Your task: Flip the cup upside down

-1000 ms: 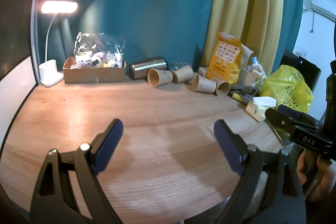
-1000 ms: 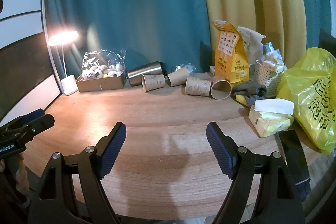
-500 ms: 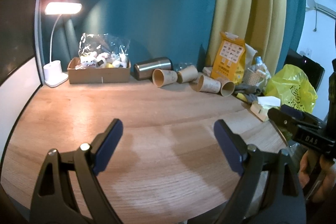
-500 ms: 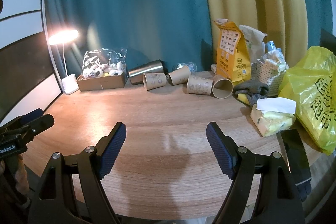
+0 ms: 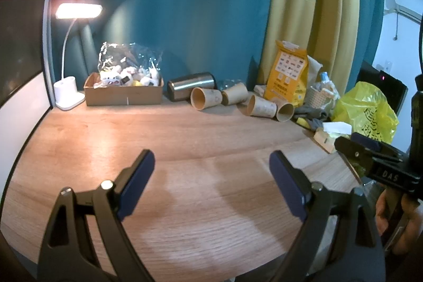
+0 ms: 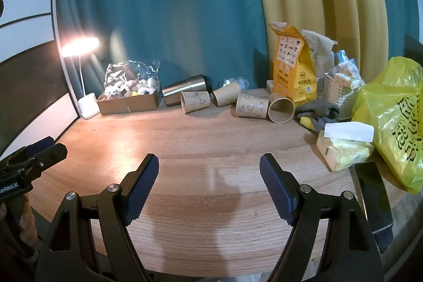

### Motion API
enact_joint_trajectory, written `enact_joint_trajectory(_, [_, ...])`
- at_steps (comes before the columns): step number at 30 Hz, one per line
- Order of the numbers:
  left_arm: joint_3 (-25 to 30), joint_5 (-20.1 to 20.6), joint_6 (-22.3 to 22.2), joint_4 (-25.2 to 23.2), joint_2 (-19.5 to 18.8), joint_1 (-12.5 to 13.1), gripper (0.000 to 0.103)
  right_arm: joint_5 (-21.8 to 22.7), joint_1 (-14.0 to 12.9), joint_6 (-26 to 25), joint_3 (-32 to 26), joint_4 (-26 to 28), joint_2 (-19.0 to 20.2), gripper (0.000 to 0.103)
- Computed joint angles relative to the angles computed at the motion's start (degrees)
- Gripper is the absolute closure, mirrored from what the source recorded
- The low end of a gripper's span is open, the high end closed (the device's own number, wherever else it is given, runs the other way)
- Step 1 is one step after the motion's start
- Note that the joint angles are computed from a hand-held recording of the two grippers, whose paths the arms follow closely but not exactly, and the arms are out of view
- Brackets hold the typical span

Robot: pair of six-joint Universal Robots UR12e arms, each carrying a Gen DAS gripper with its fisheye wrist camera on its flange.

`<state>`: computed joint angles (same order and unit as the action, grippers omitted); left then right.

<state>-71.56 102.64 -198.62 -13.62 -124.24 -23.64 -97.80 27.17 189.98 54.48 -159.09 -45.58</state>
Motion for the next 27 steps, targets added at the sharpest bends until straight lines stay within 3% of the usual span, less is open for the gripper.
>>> enact_joint_trajectory(27, [0.08, 0.59, 0.28, 0.46, 0.15, 0.09, 0.013, -0.03, 0.1, 0.1, -0.8, 0.51, 0.31, 0.021])
